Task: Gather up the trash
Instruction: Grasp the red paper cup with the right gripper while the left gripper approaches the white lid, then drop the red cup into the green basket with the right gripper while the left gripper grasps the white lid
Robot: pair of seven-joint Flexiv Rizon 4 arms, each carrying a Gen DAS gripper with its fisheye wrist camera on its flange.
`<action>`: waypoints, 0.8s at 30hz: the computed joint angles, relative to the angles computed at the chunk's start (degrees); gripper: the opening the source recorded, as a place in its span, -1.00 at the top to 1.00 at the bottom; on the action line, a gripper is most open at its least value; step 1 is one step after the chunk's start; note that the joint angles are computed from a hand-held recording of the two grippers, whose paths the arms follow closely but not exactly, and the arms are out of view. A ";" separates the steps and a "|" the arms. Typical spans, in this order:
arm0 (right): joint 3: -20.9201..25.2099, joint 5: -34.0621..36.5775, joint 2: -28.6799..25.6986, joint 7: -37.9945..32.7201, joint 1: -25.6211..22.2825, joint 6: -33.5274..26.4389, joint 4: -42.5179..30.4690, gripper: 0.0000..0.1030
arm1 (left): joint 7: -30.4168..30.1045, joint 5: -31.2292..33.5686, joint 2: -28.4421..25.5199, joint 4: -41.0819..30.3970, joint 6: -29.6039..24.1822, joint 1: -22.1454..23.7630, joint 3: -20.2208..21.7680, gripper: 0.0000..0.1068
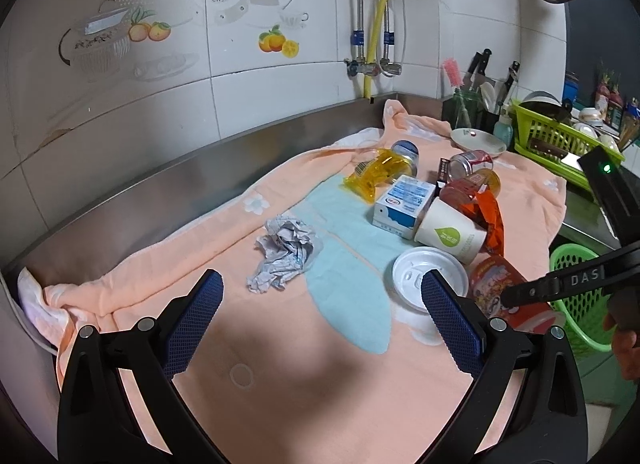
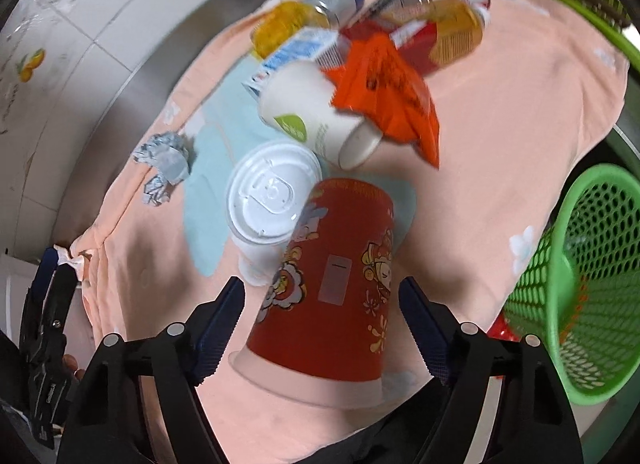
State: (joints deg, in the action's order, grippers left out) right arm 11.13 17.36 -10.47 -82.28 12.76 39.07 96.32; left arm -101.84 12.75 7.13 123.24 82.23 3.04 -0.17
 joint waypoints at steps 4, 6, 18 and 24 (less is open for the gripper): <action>-0.12 0.48 -1.92 0.87 -0.10 -2.70 -1.56 -0.49 | 2.95 -2.99 -1.26 -0.11 0.45 -1.13 0.75 -0.83; 0.20 3.13 -2.88 0.09 -0.89 -4.01 -2.61 -0.49 | 5.08 -4.80 -1.98 0.01 0.92 -1.89 1.09 -0.83; 0.35 8.54 -1.38 -2.62 -2.88 -3.59 -1.77 -0.39 | 28.11 -27.71 -7.83 0.90 2.32 -7.57 0.40 -0.65; -0.40 9.64 0.74 -4.20 -3.73 -1.73 -0.10 -0.39 | 38.72 -41.37 -12.40 -1.58 -2.13 -7.99 -2.65 -0.33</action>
